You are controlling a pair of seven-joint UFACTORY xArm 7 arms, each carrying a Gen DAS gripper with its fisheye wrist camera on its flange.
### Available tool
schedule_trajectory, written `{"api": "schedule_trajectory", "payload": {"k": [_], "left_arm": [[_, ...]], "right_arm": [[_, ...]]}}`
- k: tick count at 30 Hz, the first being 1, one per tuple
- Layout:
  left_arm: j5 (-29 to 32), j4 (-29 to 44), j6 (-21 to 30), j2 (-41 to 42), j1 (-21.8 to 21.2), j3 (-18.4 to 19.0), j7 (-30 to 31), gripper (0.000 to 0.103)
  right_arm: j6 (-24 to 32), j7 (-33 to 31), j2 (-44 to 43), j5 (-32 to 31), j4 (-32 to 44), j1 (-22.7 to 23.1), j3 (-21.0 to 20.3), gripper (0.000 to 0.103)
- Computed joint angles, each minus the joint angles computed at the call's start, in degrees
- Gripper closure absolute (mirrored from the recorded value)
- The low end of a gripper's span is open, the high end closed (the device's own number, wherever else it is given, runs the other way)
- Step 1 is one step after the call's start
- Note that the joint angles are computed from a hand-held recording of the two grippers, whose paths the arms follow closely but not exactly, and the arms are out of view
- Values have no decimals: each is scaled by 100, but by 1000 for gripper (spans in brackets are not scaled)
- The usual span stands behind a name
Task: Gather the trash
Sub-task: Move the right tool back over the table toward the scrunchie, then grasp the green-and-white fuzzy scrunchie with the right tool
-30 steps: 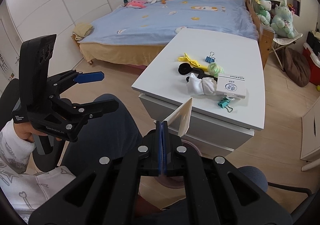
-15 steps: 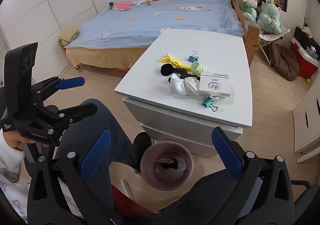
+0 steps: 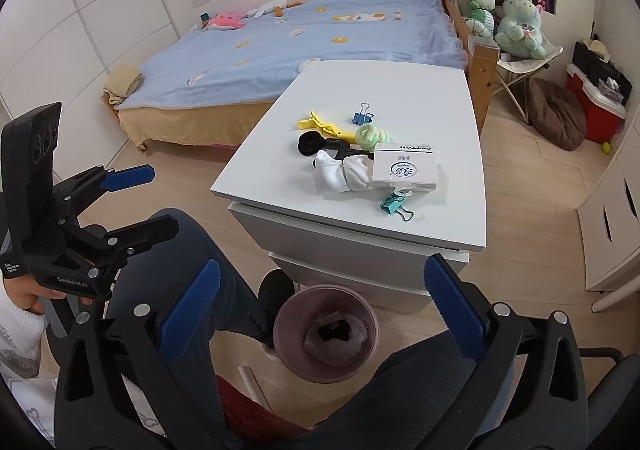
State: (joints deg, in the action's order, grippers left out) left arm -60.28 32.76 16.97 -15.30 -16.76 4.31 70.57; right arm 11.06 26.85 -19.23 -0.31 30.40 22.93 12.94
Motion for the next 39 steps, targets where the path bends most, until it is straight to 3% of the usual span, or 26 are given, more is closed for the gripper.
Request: {"api": "schedule_trajectory", "payload": {"k": [13, 24, 39], "left_arm": [[-328, 576, 22, 516, 184, -137, 110, 8], [-449, 1067, 124, 898, 527, -410, 136, 8], [-370, 1197, 133, 1103, 736, -521, -18, 8]], "right_arm": [[-23, -381, 328, -26, 455, -153, -218, 3], [238, -1324, 1469, 154, 1681, -352, -443, 3], [1596, -2232, 3458, 162, 3770, -594, -467, 3]]}}
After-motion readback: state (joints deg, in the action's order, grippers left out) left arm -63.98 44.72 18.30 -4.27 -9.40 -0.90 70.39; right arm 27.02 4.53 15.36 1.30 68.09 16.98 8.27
